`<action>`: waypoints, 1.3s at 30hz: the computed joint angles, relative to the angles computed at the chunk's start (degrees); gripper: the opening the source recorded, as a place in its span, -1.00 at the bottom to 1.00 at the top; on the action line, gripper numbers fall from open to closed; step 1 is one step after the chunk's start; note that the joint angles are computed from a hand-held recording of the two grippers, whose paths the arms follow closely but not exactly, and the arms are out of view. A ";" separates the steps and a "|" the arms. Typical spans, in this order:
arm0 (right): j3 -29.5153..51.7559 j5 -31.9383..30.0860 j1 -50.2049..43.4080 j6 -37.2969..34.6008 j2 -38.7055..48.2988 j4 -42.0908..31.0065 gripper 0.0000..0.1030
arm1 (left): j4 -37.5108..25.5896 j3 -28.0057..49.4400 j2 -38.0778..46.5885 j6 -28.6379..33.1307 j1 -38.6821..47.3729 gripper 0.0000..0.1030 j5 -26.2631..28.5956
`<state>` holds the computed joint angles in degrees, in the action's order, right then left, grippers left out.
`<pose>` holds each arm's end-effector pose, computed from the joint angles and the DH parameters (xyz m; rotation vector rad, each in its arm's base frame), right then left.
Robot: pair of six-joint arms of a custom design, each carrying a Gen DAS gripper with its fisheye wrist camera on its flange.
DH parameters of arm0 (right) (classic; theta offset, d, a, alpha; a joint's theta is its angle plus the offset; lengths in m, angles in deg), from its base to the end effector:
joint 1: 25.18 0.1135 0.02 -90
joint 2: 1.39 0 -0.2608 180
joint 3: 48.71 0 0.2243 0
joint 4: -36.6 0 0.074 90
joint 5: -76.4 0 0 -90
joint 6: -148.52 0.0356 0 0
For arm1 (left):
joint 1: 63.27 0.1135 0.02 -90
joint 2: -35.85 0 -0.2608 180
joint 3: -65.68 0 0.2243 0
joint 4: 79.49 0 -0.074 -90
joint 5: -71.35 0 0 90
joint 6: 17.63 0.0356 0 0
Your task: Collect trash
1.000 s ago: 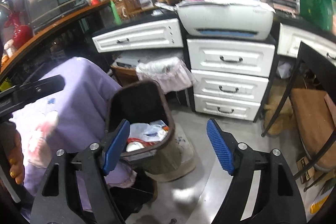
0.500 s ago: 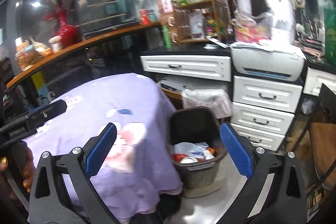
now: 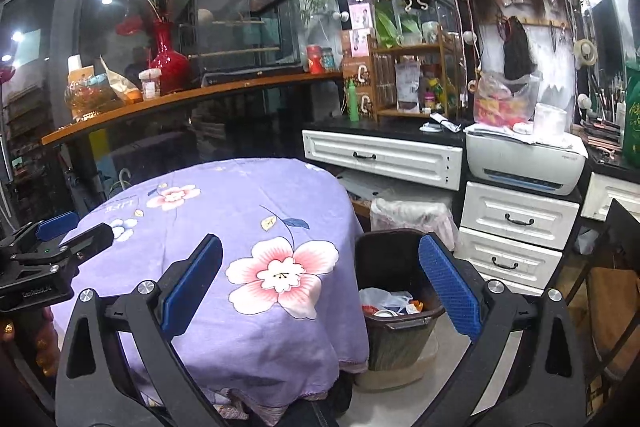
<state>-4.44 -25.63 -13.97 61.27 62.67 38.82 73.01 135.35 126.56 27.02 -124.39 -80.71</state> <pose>0.2151 0.0502 0.2392 -0.2835 1.8652 0.3641 0.1689 -0.2410 0.2258 -0.1663 1.9239 0.1071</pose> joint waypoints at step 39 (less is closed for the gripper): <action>-6.42 1.95 2.76 0.06 -7.69 3.88 0.89 | -17.29 1.19 -3.26 -16.94 -4.26 0.89 -11.40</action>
<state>-10.86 -23.68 -11.21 61.33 54.98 42.70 55.72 136.54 123.30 10.09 -128.65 -92.11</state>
